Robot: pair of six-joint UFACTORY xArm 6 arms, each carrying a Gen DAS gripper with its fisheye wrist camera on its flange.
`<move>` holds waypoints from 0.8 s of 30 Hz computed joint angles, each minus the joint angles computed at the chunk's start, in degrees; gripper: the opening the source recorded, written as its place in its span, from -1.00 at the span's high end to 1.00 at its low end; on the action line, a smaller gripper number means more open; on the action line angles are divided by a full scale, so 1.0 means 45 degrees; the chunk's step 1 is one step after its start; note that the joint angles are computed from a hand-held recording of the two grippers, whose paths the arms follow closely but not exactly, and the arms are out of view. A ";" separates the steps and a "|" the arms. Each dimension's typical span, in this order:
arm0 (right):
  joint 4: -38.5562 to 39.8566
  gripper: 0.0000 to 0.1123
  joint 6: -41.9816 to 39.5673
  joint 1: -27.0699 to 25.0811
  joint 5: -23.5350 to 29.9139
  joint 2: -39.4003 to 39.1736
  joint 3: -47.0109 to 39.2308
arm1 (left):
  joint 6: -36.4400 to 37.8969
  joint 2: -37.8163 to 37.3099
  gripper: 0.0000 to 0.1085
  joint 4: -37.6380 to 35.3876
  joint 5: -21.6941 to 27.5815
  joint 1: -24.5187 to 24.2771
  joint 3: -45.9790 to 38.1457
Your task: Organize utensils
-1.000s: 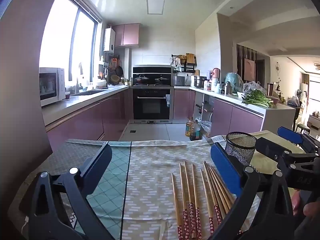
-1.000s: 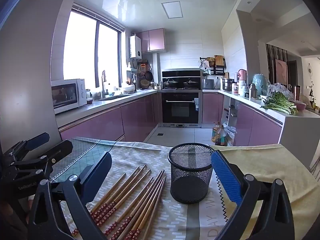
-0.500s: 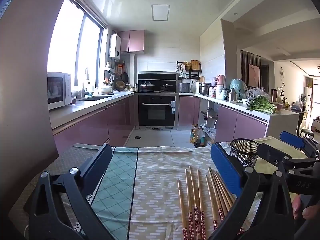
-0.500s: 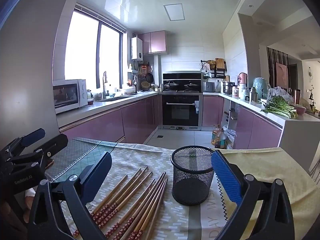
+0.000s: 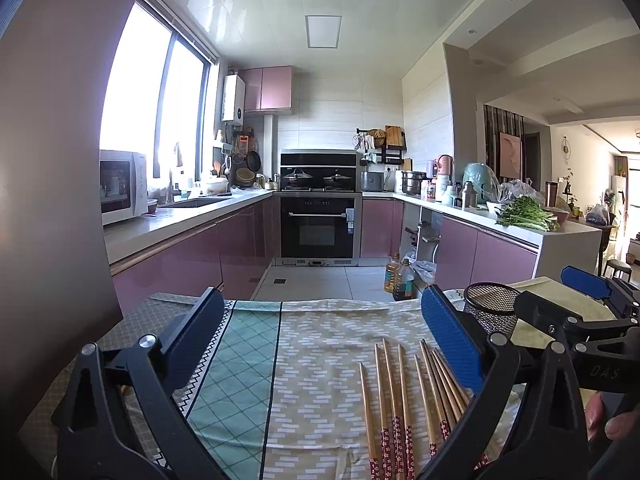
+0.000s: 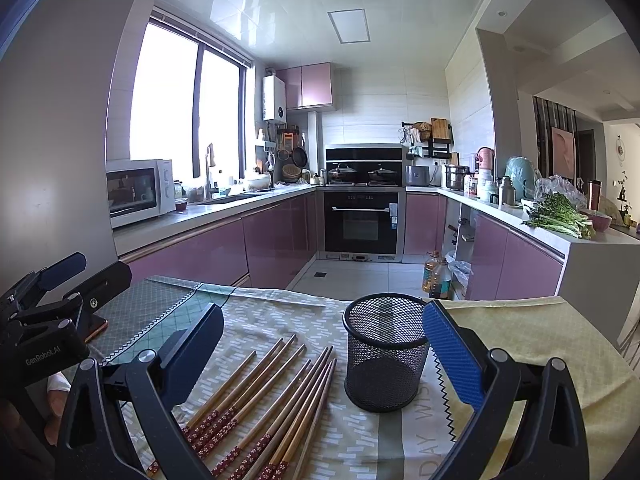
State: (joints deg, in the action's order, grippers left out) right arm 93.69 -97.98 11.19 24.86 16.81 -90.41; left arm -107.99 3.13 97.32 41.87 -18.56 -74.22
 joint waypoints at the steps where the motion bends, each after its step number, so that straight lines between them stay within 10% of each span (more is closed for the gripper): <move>1: 0.0052 -0.72 -0.0047 0.0003 -0.0016 -0.0008 0.0009 | 0.0002 -0.0010 -0.79 0.0003 -0.0019 0.0018 -0.0004; 24: 0.0233 -0.72 -0.0156 -0.0010 -0.0039 0.0086 -0.0088 | 0.0017 -0.0073 -0.79 0.0041 0.0102 -0.0011 -0.0027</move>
